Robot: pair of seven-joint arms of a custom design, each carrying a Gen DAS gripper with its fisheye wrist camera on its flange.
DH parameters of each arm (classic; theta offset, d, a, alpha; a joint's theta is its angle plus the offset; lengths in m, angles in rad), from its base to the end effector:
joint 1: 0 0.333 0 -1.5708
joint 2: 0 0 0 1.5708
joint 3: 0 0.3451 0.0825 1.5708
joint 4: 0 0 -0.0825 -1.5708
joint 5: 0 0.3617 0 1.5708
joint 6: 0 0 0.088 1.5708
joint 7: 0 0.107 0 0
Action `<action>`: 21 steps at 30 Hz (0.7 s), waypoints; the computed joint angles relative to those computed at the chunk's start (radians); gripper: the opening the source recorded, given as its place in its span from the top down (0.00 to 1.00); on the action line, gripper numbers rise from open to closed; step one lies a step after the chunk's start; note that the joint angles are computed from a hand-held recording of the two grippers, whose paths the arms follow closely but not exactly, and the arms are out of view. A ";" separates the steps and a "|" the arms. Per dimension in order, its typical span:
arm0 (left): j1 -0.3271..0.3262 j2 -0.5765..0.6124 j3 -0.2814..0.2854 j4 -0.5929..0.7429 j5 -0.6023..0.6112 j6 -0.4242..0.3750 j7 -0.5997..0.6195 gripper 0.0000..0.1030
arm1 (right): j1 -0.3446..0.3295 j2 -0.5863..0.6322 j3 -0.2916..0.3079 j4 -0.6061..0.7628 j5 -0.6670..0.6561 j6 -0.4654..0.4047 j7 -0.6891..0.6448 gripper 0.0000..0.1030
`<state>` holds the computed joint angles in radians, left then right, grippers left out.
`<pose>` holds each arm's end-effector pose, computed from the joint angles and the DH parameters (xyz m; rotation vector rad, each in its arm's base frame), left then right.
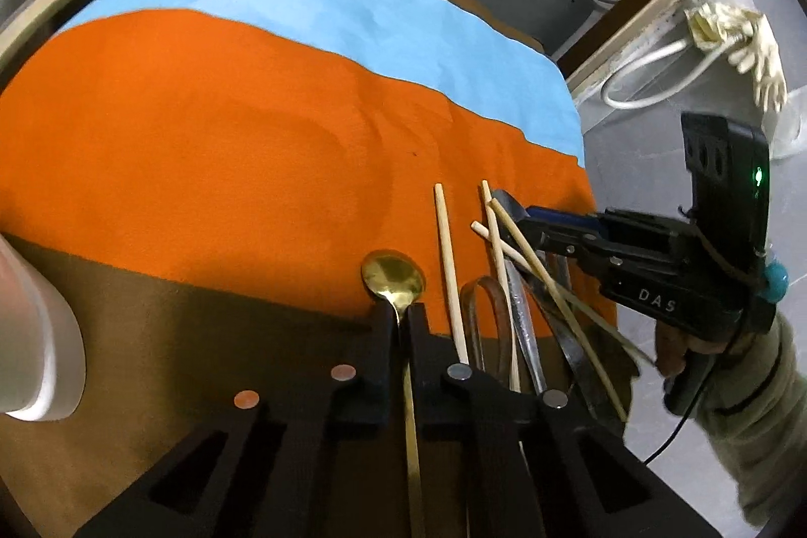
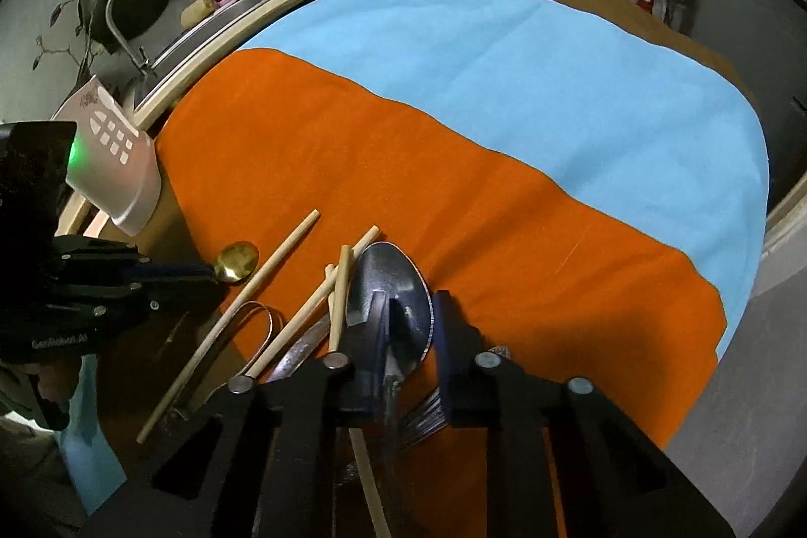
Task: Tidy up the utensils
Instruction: 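Grasp the gold spoon with the left gripper while the right gripper grasps a silver spoon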
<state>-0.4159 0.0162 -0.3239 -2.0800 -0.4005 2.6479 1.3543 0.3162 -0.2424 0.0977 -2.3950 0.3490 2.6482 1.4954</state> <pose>0.4303 -0.3773 0.5203 1.8100 -2.2620 0.9027 0.4351 0.1840 0.5040 -2.0444 1.6279 -0.1464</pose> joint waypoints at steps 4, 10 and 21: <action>-0.004 -0.016 -0.001 -0.013 0.032 -0.001 -0.015 0.96 | -0.016 -0.031 0.023 -0.025 -0.030 0.022 0.085 0.94; -0.015 -0.073 0.015 -0.063 -0.002 0.015 0.018 0.98 | -0.034 -0.087 0.068 -0.076 -0.097 0.079 0.231 0.99; -0.059 -0.168 0.061 -0.138 -0.012 0.153 0.086 0.98 | -0.229 -0.221 0.277 -0.154 -0.391 0.181 0.735 0.99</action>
<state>-0.4746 -0.1520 -0.2626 -2.2184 -0.4129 2.8013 1.4406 0.0867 -0.4632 0.3743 -2.5490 -0.0419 2.8287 2.2305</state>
